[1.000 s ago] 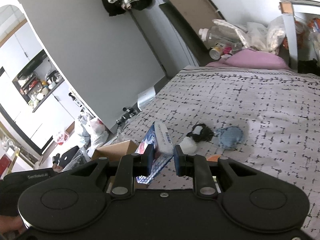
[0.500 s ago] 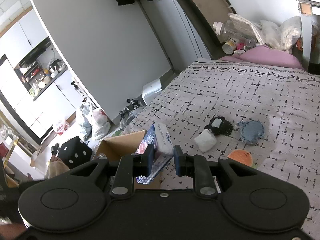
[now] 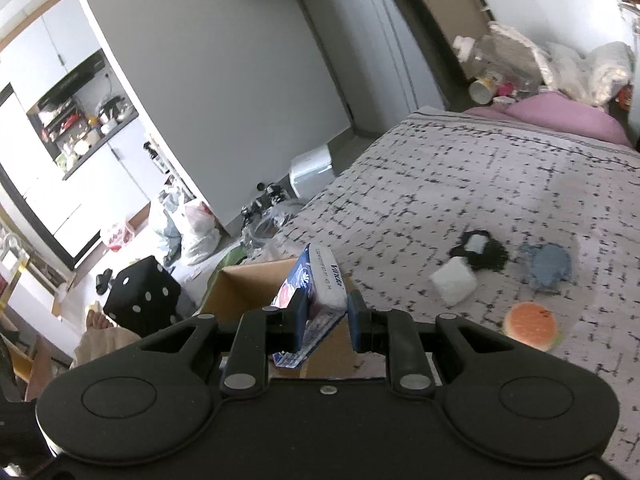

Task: Organize soft objects
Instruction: 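Lower bag into box, open left tool while right tool drops tissue pack in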

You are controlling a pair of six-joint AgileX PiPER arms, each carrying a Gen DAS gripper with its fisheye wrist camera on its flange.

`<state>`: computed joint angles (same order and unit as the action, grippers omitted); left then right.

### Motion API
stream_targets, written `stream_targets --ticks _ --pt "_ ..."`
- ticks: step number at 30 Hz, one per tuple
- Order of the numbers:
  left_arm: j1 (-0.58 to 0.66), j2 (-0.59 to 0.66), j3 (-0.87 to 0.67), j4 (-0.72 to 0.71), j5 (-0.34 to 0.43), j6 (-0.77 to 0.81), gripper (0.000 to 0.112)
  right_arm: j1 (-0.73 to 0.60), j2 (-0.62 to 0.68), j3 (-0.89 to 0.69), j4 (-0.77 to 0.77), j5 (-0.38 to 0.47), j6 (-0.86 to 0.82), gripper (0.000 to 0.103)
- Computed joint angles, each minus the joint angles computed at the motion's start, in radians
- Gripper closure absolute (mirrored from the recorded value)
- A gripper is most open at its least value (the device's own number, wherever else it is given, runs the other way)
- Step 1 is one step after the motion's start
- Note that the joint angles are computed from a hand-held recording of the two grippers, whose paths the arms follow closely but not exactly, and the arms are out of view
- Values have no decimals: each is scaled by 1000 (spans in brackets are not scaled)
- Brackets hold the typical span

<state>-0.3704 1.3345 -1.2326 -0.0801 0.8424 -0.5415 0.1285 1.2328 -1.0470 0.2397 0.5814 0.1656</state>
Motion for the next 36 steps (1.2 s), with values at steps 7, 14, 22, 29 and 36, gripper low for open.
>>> stream_targets --ticks 7,14,22,29,36 --pt "57 8 -29 -39 35 71 79 121 47 -23 -167 -34 191 82" --pt "62 -7 -56 -5 77 79 65 109 53 -33 -127 -46 198 67" --pt "15 -16 -81 71 113 22 45 75 -18 -7 -166 -7 245 31" --pt "-89 4 -153 209 194 -68 36 -25 -69 -18 -7 56 63 10" --pt "-187 30 -217 316 262 -161 31 -148 -106 -6 187 127 -157 4"
